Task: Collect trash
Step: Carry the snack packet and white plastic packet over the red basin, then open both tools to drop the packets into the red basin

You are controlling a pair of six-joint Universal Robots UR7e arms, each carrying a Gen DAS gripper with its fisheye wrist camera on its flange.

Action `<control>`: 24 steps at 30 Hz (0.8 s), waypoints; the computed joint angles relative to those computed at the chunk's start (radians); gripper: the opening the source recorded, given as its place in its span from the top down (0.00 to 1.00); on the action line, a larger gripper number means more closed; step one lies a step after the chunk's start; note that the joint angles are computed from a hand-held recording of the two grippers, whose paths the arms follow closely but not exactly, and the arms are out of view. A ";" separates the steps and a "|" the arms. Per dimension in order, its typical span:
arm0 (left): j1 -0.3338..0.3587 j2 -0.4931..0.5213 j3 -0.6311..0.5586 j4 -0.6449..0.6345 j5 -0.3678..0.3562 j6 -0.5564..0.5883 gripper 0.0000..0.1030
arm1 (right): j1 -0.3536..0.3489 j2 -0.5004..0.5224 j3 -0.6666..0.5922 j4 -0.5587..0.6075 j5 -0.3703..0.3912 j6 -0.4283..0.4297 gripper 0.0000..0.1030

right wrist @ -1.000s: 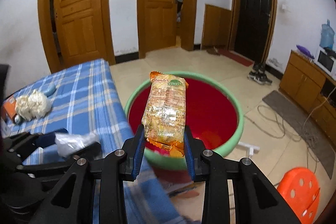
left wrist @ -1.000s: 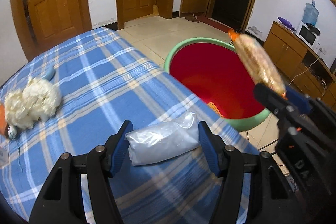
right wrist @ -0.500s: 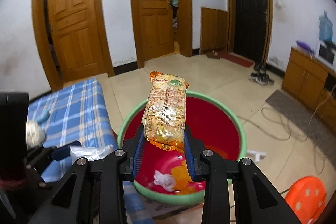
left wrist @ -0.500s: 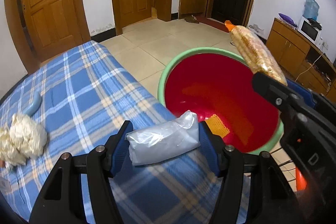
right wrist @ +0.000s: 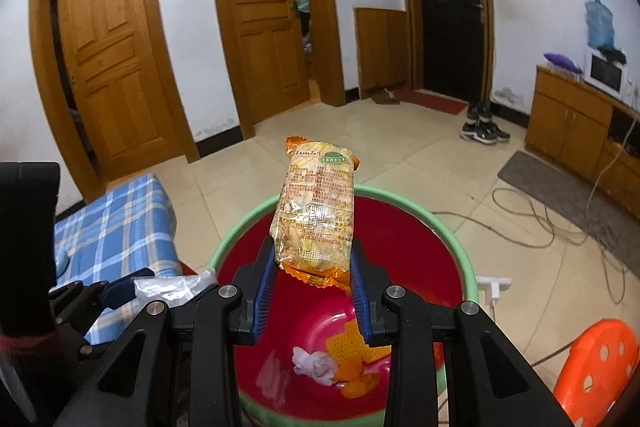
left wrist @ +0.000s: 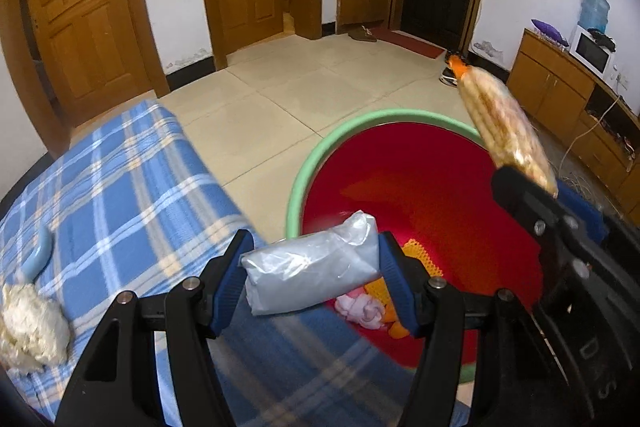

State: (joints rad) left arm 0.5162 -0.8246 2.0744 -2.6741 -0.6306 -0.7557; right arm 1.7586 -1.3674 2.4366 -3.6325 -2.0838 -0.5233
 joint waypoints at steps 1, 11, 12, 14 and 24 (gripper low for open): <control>0.003 0.008 -0.008 -0.012 -0.001 0.016 0.38 | -0.011 -0.012 -0.003 0.030 0.007 0.023 0.67; 0.002 0.079 -0.067 -0.096 0.004 0.192 0.38 | -0.042 -0.029 -0.045 0.088 0.010 0.070 0.67; 0.004 0.082 -0.073 -0.091 0.005 0.197 0.38 | -0.040 -0.017 -0.049 0.065 0.006 0.048 0.67; 0.006 0.087 -0.081 -0.090 0.000 0.210 0.38 | -0.038 -0.004 -0.052 0.029 -0.005 0.025 0.67; 0.010 0.089 -0.087 -0.078 0.006 0.163 0.37 | -0.033 0.013 -0.070 0.009 -0.070 0.083 0.53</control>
State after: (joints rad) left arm 0.5262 -0.7357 1.9877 -2.7523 -0.6242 -0.5922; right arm 1.7259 -1.3546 2.3662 -3.6234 -2.1537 -0.4399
